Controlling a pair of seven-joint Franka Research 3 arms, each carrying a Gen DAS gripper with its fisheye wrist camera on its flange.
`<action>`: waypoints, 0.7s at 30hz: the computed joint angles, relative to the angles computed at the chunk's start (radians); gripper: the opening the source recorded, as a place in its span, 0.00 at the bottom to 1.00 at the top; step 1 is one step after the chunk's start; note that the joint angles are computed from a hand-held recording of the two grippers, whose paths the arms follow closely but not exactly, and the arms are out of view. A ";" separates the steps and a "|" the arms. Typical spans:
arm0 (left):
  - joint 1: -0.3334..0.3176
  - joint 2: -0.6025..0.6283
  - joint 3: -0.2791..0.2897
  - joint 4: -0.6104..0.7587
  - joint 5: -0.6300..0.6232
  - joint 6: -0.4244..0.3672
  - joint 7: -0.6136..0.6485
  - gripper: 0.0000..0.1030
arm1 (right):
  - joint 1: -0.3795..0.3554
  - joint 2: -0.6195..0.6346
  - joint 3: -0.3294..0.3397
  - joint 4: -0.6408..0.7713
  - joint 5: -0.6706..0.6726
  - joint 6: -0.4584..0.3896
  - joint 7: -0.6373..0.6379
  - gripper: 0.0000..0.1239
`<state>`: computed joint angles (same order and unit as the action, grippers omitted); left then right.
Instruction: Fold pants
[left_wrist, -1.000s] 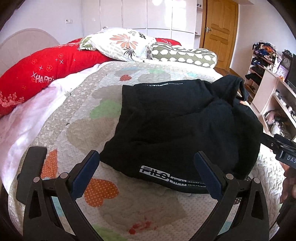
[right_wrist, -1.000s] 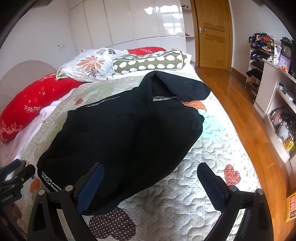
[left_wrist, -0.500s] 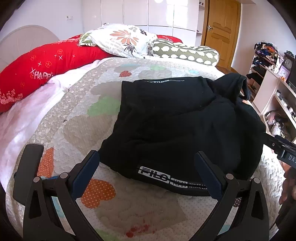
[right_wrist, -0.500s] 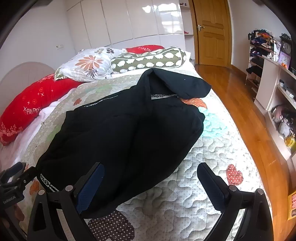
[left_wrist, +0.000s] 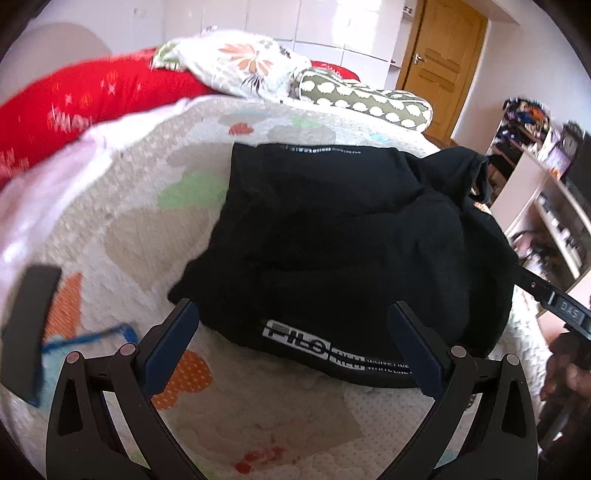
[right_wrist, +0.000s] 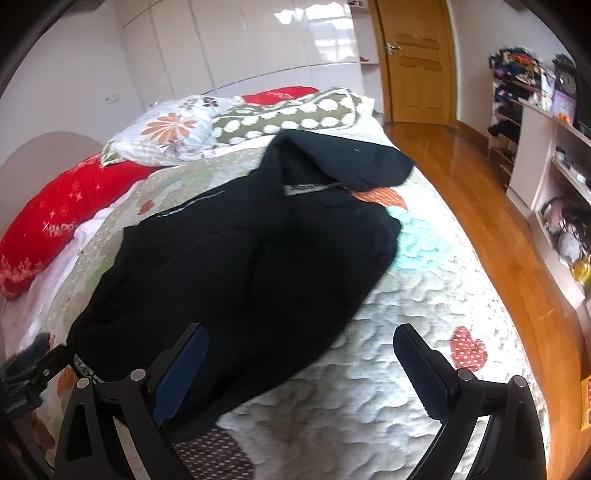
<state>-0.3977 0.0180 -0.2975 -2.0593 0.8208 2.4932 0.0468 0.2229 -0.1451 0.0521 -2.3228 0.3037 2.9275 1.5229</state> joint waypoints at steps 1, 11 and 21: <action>0.005 -0.002 0.005 -0.013 -0.012 0.025 -0.016 1.00 | -0.007 0.005 -0.004 0.000 0.000 0.003 0.008 0.81; 0.028 0.073 0.034 -0.001 -0.071 0.161 -0.048 0.99 | -0.026 0.121 -0.063 0.103 0.254 -0.007 -0.128 0.72; -0.007 0.153 0.075 0.101 -0.069 0.113 -0.043 0.58 | -0.136 0.342 0.008 0.364 0.679 -0.113 -0.392 0.23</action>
